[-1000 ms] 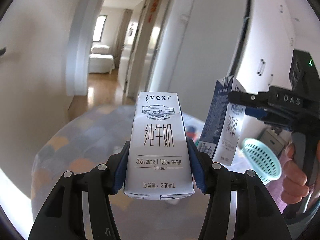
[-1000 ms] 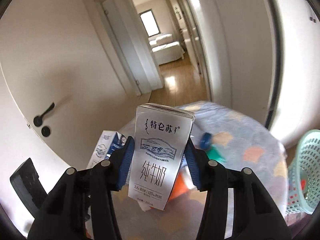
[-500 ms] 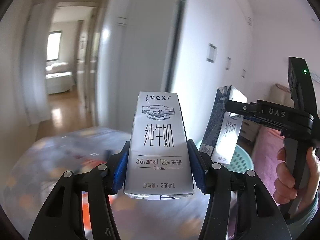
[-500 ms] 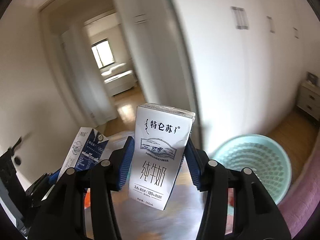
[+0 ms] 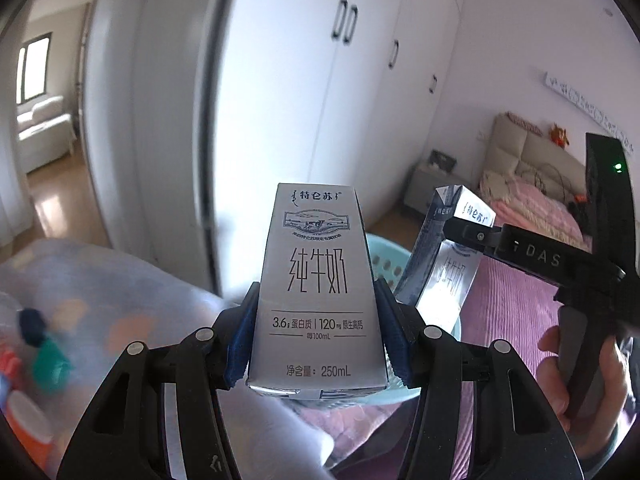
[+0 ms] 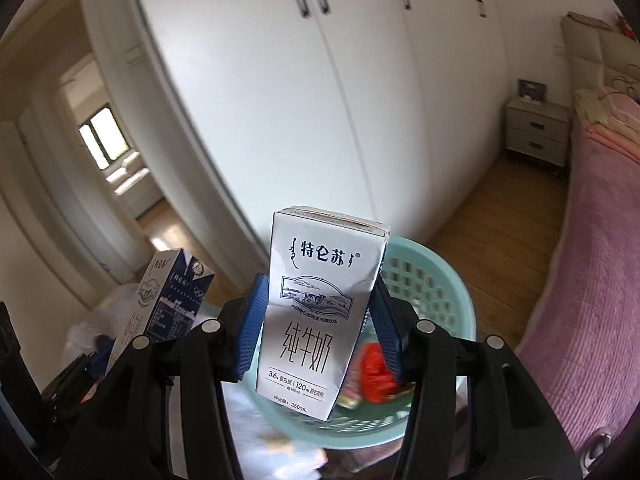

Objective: Collect trash
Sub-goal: 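Carry both milk cartons over the basket and open both tools, then move both tools back over the table toward the remaining trash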

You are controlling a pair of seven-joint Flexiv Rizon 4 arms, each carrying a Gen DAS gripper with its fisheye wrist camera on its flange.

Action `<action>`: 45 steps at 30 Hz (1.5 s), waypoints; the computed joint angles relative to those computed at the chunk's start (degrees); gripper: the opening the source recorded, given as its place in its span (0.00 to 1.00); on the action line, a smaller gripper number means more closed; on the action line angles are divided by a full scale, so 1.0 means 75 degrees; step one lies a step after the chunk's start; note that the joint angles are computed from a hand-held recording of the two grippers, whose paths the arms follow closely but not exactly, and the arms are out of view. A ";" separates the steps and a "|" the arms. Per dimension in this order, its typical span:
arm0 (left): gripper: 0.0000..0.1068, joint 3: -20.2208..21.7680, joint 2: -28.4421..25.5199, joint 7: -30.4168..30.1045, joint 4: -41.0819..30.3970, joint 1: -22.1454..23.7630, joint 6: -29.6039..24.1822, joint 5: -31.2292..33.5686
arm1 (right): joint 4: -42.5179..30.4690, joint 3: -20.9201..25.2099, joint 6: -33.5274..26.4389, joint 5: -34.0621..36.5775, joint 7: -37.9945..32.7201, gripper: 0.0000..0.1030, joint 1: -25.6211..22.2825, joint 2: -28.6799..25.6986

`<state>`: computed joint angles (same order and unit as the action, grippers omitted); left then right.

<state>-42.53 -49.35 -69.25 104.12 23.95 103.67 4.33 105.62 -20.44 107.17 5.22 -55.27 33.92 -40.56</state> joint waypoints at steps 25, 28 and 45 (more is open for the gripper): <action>0.58 0.0900 -0.0356 0.0897 -0.0809 -0.1265 -0.0682 -0.1258 | -0.1215 0.0893 -0.1688 -0.1888 0.1355 0.56 -0.1374 -0.0836; 0.61 0.0539 -0.0326 0.0816 -0.0500 -0.0851 -0.0498 -0.1130 | -0.1035 0.0793 -0.1392 -0.1847 0.1473 0.57 -0.1330 -0.0800; 0.62 -0.0404 0.1029 -0.1499 0.2194 0.1958 0.1876 0.0951 | -0.0198 0.0153 0.0647 -0.0647 -0.0299 0.57 0.0569 -0.0107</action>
